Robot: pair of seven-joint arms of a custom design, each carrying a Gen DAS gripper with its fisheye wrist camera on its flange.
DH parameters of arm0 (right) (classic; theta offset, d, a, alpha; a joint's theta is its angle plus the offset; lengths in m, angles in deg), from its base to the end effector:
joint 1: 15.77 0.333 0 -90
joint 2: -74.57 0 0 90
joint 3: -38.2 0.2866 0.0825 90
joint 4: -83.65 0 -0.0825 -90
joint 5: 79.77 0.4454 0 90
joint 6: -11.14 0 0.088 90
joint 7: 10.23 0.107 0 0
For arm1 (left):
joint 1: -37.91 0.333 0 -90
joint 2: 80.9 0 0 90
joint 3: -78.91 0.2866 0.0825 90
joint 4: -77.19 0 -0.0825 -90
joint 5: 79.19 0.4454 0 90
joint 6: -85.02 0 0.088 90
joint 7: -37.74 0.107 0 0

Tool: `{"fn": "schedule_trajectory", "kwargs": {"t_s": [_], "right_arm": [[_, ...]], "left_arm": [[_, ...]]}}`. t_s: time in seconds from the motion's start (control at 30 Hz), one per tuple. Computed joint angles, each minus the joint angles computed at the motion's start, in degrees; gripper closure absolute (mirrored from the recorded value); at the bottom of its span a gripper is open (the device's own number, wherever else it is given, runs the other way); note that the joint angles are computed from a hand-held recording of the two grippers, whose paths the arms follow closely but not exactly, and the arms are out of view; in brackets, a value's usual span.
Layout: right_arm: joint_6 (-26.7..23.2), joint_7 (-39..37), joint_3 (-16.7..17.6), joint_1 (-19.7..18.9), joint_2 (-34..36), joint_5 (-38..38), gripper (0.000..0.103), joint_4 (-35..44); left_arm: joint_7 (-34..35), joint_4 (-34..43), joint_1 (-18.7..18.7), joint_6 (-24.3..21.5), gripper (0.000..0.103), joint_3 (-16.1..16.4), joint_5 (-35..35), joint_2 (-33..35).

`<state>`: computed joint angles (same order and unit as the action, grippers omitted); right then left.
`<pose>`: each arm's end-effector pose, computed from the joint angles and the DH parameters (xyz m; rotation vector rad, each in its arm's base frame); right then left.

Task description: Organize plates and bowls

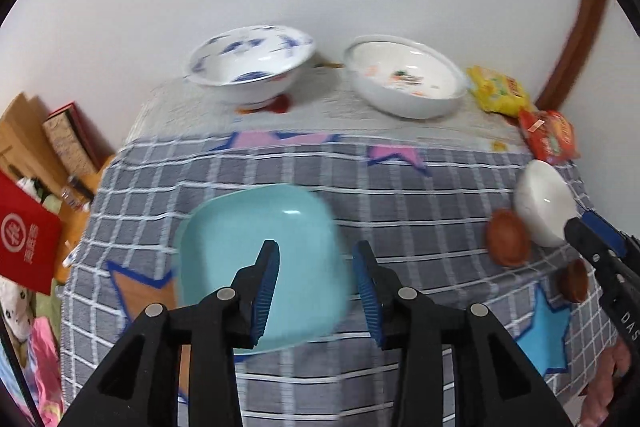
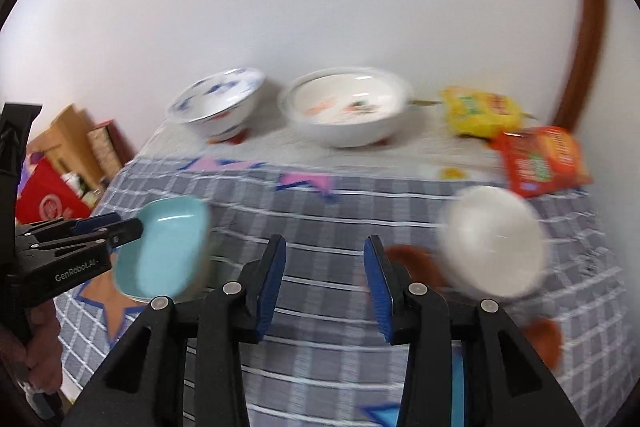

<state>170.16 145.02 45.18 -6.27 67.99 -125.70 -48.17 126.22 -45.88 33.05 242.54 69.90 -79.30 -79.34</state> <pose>0.5524 0.1966 0.3857 -1.6351 1.9482 -0.7203 0.6172 -0.1520 0.3902 -1.7118 2.1209 -0.6449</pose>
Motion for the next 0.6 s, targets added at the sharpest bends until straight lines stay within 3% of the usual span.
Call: {"fn": "schedule_trajectory", "kwargs": {"t_s": [0.13, 0.37, 0.6], "right_arm": [[-1.59, 1.65, -0.21, -3.36, -8.72, -0.46, 0.062, -8.53], [-0.52, -2.46, -1.46, -9.77, -20.28, 5.71, 0.062, -21.85], [2.4, -7.81, -2.19, -14.04, -22.38, 13.34, 0.062, -27.94]], "left_arm": [[-0.07, 1.05, -1.9, -0.67, 0.063, -1.68, -0.29, 0.87], [-2.46, 4.6, -4.7, -1.46, 0.062, -3.56, 1.77, 5.16], [-4.09, 9.37, -6.18, -3.55, 0.062, -4.66, 3.29, 10.6]]}}
